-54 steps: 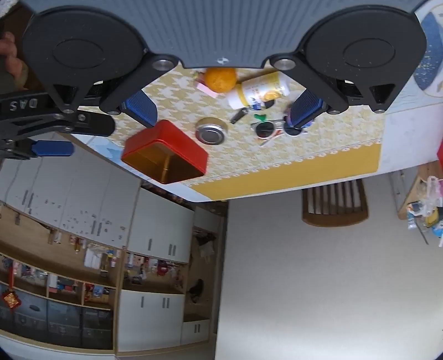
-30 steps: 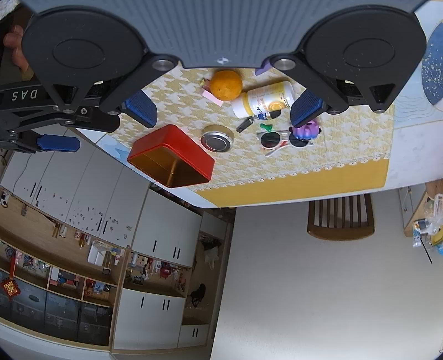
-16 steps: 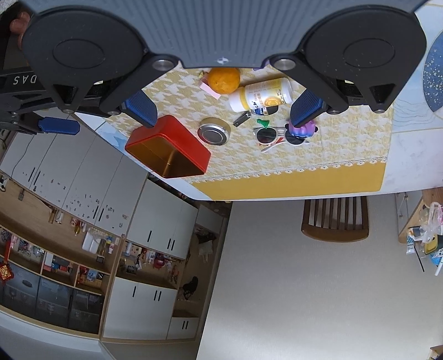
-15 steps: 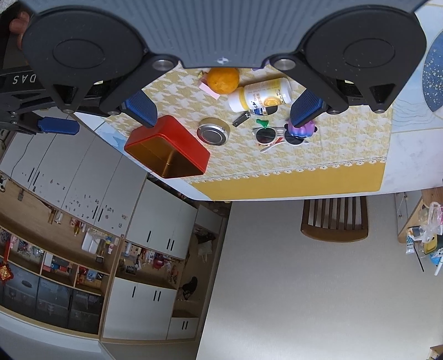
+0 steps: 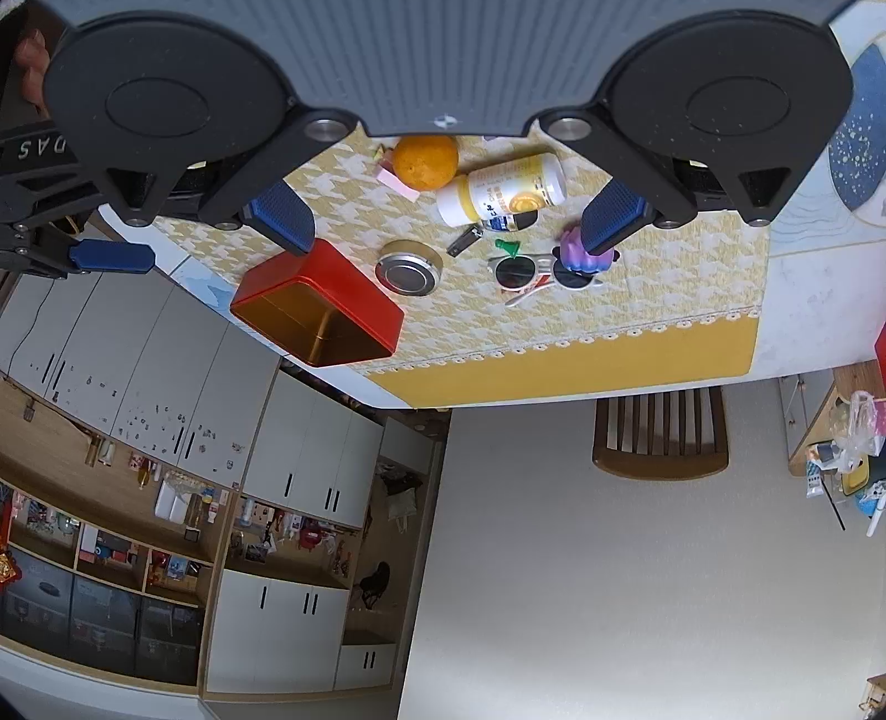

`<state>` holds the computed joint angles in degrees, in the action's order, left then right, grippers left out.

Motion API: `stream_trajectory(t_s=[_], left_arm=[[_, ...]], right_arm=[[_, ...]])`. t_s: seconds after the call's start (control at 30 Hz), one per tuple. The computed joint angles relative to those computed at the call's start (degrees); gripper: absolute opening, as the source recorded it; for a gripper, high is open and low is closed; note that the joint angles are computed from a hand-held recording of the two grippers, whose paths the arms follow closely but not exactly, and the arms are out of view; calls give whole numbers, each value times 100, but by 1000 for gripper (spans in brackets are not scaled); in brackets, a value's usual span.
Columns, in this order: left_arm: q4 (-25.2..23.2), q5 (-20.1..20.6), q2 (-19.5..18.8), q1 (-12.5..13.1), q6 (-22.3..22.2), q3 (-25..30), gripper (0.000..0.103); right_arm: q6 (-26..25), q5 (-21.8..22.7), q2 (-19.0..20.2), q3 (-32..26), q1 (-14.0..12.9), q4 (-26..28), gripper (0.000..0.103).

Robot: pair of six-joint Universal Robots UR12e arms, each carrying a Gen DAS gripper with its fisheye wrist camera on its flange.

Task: Organize rigid objects

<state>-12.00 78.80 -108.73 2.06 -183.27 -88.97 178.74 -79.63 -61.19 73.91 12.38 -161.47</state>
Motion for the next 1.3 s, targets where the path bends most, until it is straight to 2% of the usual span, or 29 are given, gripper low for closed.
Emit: stream_trajectory(t_s=[0.37, 0.5, 0.7, 0.9, 1.07, 1.2, 1.3], left_arm=[[-185, 62, -214, 28, -196, 265, 103], [-275, 376, -339, -31, -112, 402, 103], [-632, 533, -537, -74, -80, 593, 103], [-1082, 637, -783, -119, -235, 880, 103], [-1487, 773, -1000, -170, -287, 1165, 103], [-1452, 863, -1082, -139, -120, 1192, 103], [-1482, 625, -1123, -28, 4, 1201, 103]], right_arm=[[-194, 167, 93, -123, -32, 174, 103], [-382, 196, 158, -203, -54, 313, 102], [-769, 312, 294, -343, -108, 665, 100], [-1162, 489, 492, -541, -169, 1035, 84], [-1436, 618, 694, -785, -206, 1389, 83], [-1661, 746, 818, -967, -229, 1673, 79], [-1886, 869, 919, -1113, -247, 1866, 77]])
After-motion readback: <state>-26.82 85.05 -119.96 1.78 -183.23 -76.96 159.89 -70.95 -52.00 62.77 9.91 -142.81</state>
